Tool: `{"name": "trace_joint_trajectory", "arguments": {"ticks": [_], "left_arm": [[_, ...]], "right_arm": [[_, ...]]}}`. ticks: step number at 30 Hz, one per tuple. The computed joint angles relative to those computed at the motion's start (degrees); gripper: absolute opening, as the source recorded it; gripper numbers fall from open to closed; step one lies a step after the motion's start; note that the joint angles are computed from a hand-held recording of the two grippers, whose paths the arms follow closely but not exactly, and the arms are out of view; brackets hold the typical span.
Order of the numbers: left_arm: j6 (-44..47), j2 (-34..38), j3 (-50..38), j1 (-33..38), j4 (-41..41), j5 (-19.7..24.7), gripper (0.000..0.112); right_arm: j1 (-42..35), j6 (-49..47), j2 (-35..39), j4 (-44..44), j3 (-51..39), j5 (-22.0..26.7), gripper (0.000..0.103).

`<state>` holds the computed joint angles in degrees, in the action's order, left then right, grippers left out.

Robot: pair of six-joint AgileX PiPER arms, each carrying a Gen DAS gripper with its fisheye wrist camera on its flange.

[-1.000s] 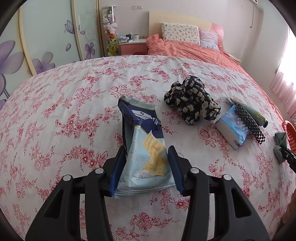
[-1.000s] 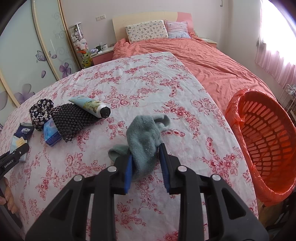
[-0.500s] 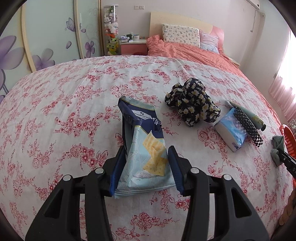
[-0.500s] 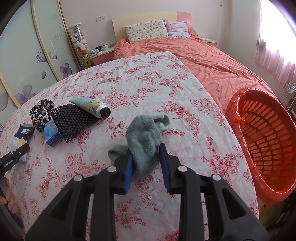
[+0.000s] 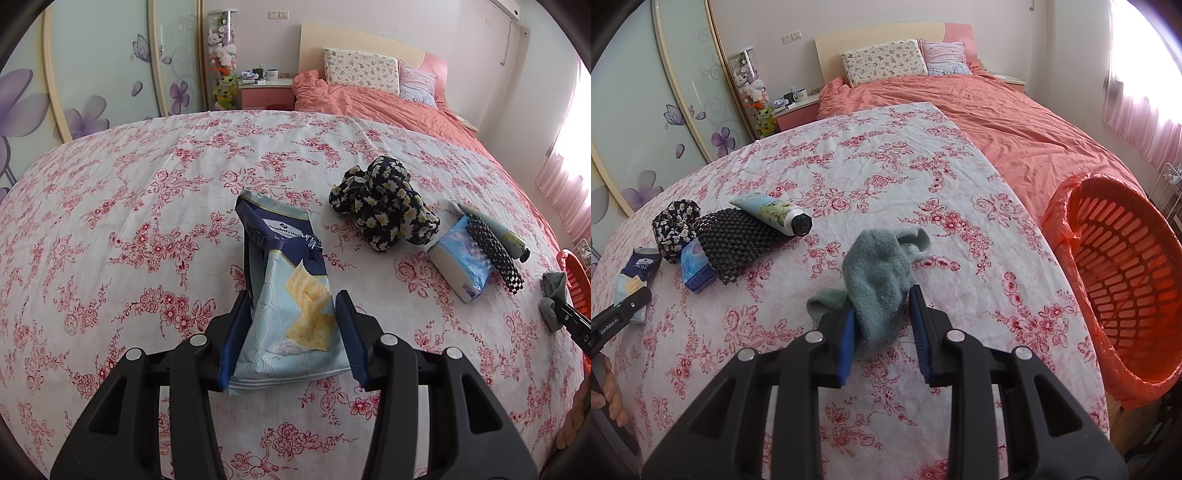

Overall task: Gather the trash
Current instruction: 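Carry the snack bag and sock to the orange basket and release both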

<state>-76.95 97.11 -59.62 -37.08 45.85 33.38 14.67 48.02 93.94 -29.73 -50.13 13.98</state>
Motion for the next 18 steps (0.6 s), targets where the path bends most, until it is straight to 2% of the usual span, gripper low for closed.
{"name": "trace_joint_trajectory", "arguments": {"ticks": [7,9,10,14,18], "left_arm": [[-0.6,-0.7,0.9,0.5,0.2,-1.5,0.046],[-0.9,-0.8,1.1,0.4,0.4,-1.4,0.041],[-1.1,-0.8,1.0,0.1,0.7,-0.8,0.036],[-4.3,-1.5,1.2,-2.8,4.3,2.0,0.024],[-4.6,-2.6,1.0,-4.4,4.8,3.5,0.021]], "right_arm": [[0.1,-0.2,-0.1,-0.2,0.0,0.0,0.028],[0.3,-3.0,-0.3,1.9,0.4,-0.9,0.017],[1.0,-1.0,-0.6,-0.4,0.3,-0.1,0.015],[3.6,5.3,-3.7,-6.9,1.9,0.9,0.014],[4.3,7.5,-8.6,-8.9,4.3,0.7,0.014]]}}
